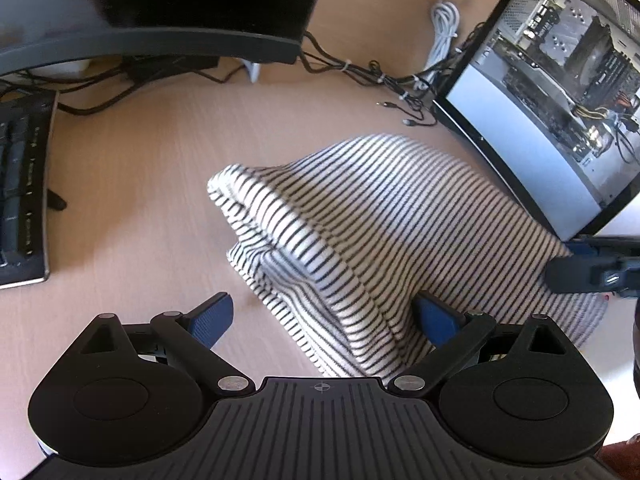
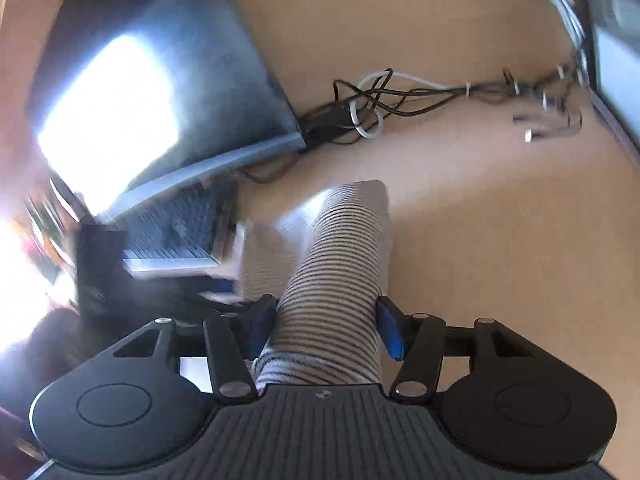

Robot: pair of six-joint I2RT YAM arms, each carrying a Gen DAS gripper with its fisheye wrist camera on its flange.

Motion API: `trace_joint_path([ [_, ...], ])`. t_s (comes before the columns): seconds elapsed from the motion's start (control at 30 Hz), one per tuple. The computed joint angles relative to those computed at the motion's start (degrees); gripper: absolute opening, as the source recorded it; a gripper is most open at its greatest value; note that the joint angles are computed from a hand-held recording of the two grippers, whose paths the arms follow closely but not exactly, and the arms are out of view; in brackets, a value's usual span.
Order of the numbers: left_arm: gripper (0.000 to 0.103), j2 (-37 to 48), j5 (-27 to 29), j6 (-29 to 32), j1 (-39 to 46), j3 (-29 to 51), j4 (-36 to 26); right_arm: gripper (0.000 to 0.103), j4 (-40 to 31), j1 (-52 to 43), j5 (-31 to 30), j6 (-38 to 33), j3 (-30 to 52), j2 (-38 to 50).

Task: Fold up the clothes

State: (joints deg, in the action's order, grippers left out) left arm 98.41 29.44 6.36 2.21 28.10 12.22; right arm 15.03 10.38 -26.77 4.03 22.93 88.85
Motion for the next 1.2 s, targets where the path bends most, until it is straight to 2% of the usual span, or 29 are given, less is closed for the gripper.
trace_joint_path([
  [0.07, 0.1, -0.83, -0.05, -0.12, 0.09, -0.91, 0.31, 0.055, 0.03, 2.72, 6.48, -1.96, 1.6, 5.14],
  [0.13, 0.097, -5.01, -1.08, -0.03, -0.24, -2.43, -0.66, 0.055, 3.76, 4.26, 9.59, -2.12, 1.33, 10.03],
  [0.17, 0.095, -7.88, -2.04, 0.19, -0.56, -3.15, -1.56, 0.055, 5.74, 4.29, 9.84, -2.45, 0.33, 10.17],
  [0.23, 0.093, -14.37, -2.02, 0.99, -0.57, -3.96, -3.63, 0.056, 5.22, 4.39, 10.62, -3.07, -0.1, 8.82],
  [0.37, 0.093, -22.19, 1.88, 0.69, -1.34, -2.24, -5.88, 0.061, 6.14, 5.54, 12.54, -3.5, -0.1, 9.12],
  [0.47, 0.093, -19.2, 5.23, -2.61, -3.93, -0.03, -3.55, 0.062, 8.23, 5.81, 12.91, -2.36, -0.47, 10.36],
  [0.63, 0.088, -4.51, 0.34, -3.26, -9.07, 2.64, -0.23, 0.065, 10.28, 6.28, 14.26, -0.7, -2.28, 9.4],
  [0.73, 0.088, -3.44, 0.15, -1.39, -8.7, -0.93, 4.62, 0.066, 9.1, 5.57, 12.38, 1.69, -3.99, 4.42],
  [0.8, 0.088, -3.81, 0.99, -1.51, -8.09, -1.59, 4.69, 0.069, 8.12, 5.19, 10.0, 2.66, -5.44, 0.16],
  [0.9, 0.088, -2.47, 3.74, -2.61, -6.44, -1.79, 6.12, 0.077, 7.67, 9.62, 13.19, 1.96, -5.26, -0.79],
  [1.03, 0.088, -1.93, 6.8, -3.52, -4.46, -2.29, 7.45, 0.09, 10.38, 19.14, 26.48, 1.88, -2.14, 9.53],
  [1.07, 0.088, -1.68, 7.39, -3.34, -4.02, -2.33, 7.7, 0.092, 11.22, 20.11, 27.9, 2.55, -1.93, 10.53],
  [1.2, 0.088, -0.64, 9.77, -2.61, -2.3, -2.41, 8.64, 0.096, 7.78, 19.37, 26.67, 5.09, 0.04, 10.7],
])
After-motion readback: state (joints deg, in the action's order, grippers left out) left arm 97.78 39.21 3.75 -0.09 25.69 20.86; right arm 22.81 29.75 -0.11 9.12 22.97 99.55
